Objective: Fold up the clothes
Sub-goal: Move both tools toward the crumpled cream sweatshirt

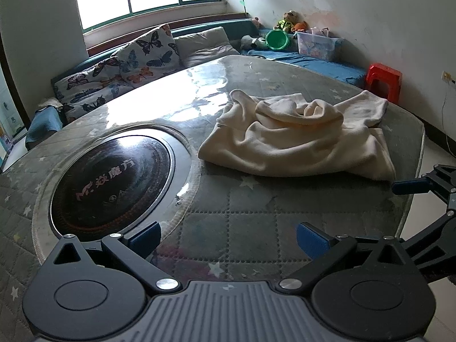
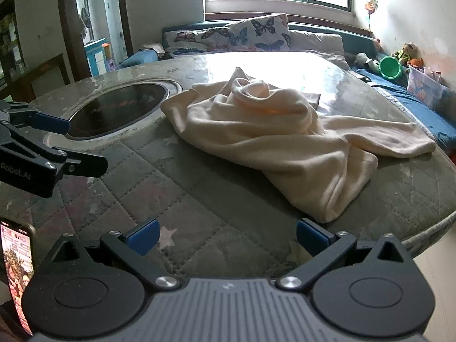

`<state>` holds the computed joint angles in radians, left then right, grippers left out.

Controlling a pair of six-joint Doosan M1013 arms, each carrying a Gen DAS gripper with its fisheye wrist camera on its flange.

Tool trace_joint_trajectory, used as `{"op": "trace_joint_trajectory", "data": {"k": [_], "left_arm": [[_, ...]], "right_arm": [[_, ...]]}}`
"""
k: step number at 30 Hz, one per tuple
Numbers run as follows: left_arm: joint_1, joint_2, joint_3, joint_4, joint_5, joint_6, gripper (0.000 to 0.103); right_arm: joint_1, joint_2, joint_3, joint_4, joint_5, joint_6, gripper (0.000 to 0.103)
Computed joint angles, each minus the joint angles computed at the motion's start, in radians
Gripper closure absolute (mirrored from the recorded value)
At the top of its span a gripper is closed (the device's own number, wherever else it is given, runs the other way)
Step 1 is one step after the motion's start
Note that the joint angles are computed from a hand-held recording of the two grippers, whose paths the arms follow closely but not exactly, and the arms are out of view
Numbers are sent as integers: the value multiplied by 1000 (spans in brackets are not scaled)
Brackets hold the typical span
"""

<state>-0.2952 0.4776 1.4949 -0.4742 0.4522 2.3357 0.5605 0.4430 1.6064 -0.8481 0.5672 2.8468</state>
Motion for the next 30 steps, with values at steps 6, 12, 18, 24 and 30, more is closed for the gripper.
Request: {"op": "trace_joint_trajectory", "data": {"k": [6,12,18,24,30], "left_arm": [[-3,4,-4,7,10,1,0],[-5,8,-7,3,19,10,0],[-7,11,-9,5,19,13,0],[-11,15,-15,7,26,23,0],[-13,23,-26,19,33,18,0]], "right_arm": [[-1,5,-5,23,14,-20,0],[0,13,-14,26,32,-42,0],[3,19,-22,31,49,-60,0],[4,23,-33,45,69,-75,0],[2,22,-36,58,71,-85,0]]}}
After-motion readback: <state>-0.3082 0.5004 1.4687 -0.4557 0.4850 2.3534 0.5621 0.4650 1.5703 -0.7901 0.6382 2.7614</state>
